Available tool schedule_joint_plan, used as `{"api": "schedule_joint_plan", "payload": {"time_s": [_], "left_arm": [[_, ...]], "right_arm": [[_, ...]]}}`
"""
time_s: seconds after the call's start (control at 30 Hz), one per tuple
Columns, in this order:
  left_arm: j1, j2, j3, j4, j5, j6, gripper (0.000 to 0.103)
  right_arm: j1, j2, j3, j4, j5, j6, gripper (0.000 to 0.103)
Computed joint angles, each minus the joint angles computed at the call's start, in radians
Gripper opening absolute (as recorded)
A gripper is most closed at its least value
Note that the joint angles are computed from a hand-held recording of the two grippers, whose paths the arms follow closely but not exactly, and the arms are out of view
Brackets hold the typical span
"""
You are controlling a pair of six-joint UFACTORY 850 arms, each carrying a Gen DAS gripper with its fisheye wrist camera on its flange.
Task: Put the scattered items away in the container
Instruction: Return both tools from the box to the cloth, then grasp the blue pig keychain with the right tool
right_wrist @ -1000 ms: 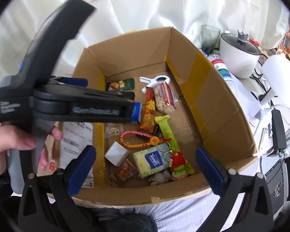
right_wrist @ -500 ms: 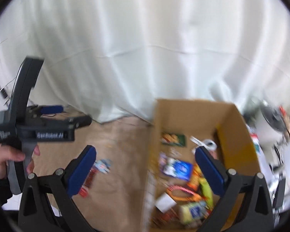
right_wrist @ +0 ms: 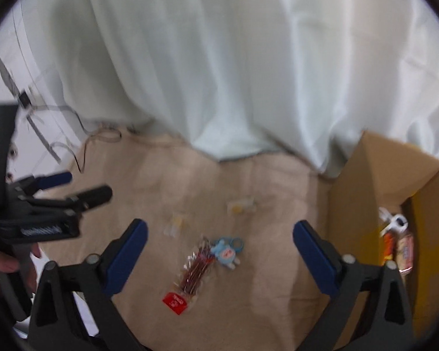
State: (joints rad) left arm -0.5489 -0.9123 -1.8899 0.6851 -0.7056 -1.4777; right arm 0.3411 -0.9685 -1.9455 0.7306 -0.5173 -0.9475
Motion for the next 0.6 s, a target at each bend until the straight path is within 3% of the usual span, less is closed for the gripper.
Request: {"api": "schedule_joint_plan", "payload": {"time_s": [0.13, 0.2, 0.33, 0.6], "left_arm": [[-0.004, -0.012, 0.031, 0.023, 0.024, -0.029, 0.102], [0.0, -0.022, 0.033, -0.003, 0.037, -0.011, 0.102], [0.002, -0.015, 0.074, -0.039, 0.076, 0.003, 0.102], [0.005, 0.007, 0.147, -0.046, 0.115, -0.006, 0.102]], "right_arm": [[-0.001, -0.071, -0.035, 0.0, -0.031, 0.056, 0.082], [0.007, -0.111, -0.075, -0.069, -0.057, 0.133, 0.072], [0.024, -0.168, -0.118, -0.177, -0.028, 0.253, 0.058], [0.031, -0.266, -0.232, -0.312, -0.066, 0.407, 0.057]]}}
